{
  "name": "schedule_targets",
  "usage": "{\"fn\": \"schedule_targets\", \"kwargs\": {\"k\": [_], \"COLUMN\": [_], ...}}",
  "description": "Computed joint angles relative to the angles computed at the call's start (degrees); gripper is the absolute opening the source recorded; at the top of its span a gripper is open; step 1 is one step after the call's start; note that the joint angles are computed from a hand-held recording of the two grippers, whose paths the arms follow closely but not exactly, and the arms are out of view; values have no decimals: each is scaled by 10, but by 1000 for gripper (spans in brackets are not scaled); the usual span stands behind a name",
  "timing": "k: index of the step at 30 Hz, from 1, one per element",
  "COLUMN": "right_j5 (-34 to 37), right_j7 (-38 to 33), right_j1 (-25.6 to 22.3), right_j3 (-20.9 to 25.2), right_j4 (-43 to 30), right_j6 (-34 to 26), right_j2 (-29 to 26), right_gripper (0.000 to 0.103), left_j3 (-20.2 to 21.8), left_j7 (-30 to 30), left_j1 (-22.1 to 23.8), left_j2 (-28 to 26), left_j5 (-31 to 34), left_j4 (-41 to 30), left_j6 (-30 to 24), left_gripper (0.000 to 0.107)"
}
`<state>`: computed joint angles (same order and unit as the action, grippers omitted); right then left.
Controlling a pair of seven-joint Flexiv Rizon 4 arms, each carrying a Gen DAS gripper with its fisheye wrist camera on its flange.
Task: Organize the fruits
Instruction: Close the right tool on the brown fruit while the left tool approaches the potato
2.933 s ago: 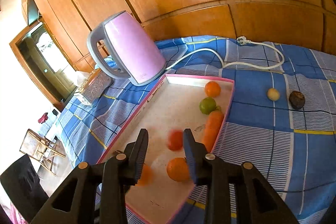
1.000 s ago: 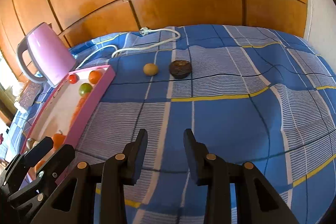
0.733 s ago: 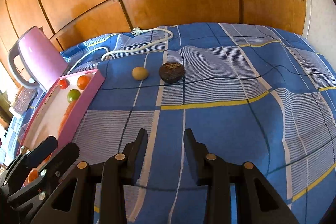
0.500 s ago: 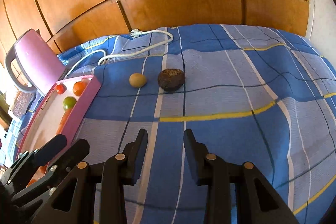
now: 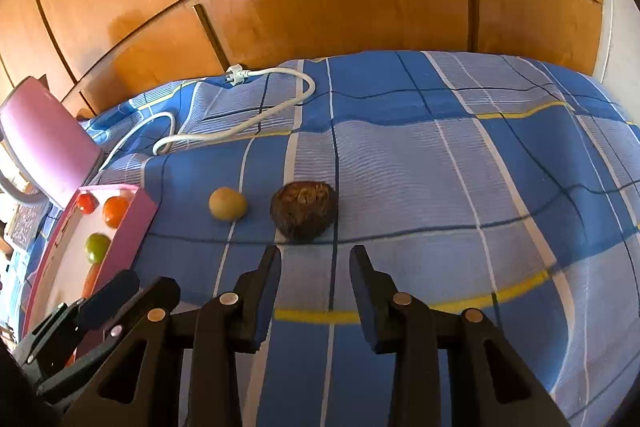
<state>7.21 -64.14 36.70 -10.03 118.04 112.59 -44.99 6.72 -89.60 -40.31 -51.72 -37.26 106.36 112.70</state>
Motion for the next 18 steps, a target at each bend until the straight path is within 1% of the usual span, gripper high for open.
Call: {"fn": "schedule_targets", "kwargs": {"k": [3, 6, 8, 10, 13, 18], "right_j5": [-12, -20, -22, -20, -15, -3], "right_j7": [2, 7, 9, 12, 13, 15], "right_j1": [-11, -10, 4, 25, 46, 38], "right_j3": [7, 2, -14, -36, -59, -53], "right_j4": [-15, -28, -37, -44, -45, -36], "right_j6": [-14, -26, -38, -44, -35, -18], "right_j2": [-4, -10, -17, -25, -35, -33], "right_gripper": [36, 36, 36, 39, 39, 37], "left_j3": [-2, 0, 2, -1, -5, -8], "left_j7": [-4, -9, -12, -17, -22, -31], "left_j1": [8, 11, 10, 15, 22, 30], "left_j2": [-5, -7, -8, -9, -9, -10], "left_j5": [1, 5, 9, 16, 28, 46], "left_j4": [-9, -13, -14, -15, -17, -24], "left_j6": [-9, -16, -19, -21, -25, -33], "left_gripper": [41, 41, 41, 41, 41, 41]}}
